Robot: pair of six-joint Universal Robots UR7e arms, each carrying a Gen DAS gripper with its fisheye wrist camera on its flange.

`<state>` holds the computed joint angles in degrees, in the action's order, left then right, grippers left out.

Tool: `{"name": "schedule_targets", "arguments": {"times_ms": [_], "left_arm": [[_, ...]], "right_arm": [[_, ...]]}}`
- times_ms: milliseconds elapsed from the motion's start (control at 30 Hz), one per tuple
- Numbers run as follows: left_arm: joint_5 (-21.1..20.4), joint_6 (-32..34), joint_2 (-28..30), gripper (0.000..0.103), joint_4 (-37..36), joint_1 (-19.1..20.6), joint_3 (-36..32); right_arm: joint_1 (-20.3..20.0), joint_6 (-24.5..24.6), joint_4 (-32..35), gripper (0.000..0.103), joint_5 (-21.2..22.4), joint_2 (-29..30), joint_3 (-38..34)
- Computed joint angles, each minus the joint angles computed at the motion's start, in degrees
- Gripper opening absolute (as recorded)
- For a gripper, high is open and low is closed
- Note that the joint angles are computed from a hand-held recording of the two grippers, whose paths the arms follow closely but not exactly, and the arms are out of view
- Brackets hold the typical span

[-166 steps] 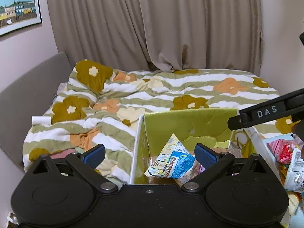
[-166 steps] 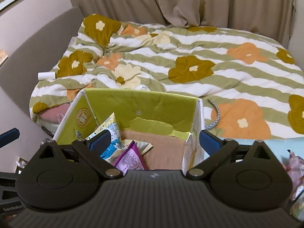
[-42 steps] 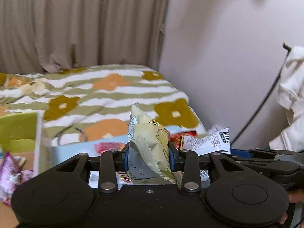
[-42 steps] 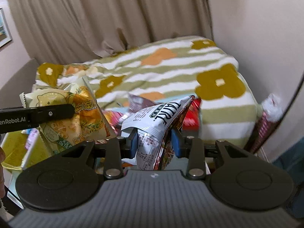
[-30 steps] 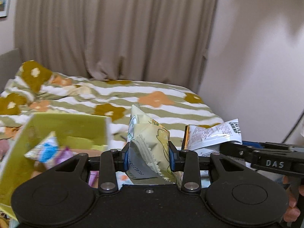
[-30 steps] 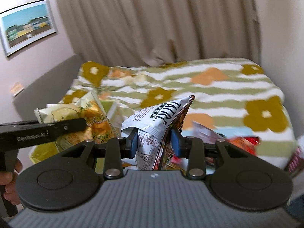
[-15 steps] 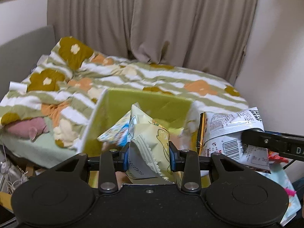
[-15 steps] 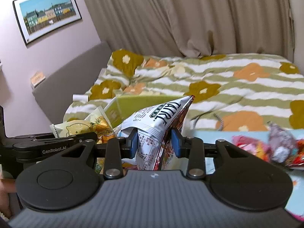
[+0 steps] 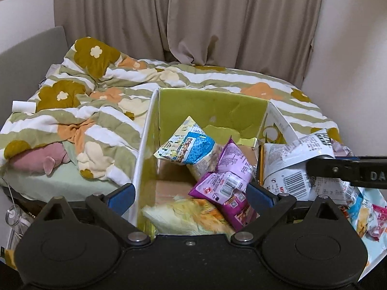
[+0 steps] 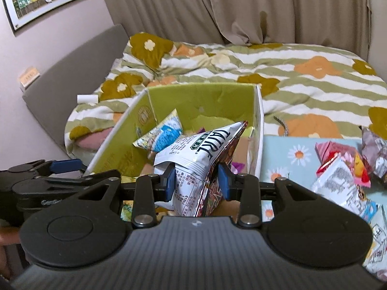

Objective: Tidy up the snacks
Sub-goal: 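Carry both bags into the yellow-green box and open both tools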

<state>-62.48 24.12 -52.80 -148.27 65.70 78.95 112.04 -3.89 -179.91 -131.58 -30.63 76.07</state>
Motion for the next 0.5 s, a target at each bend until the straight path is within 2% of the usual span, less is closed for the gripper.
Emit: {"name": "schedule_targets", "arguments": {"times_ms": [167, 367, 500], "left_arm": [[1.0, -1.0, -1.9, 0.100, -3.1, -0.6, 2.5], [3.7, -1.9, -2.9, 0.100, -5.8, -1.5, 3.7], [4.9, -2.1, -3.1, 0.100, -7.9, -1.7, 4.6]], "right_arm": [[0.1, 1.7, 2.8, 0.052, 1.2, -0.2, -0.3], [0.1, 0.5, 3.8, 0.052, 4.7, -0.4, -0.3], [-0.4, 1.2, 5.4, 0.057, 6.7, -1.0, 0.2]]}}
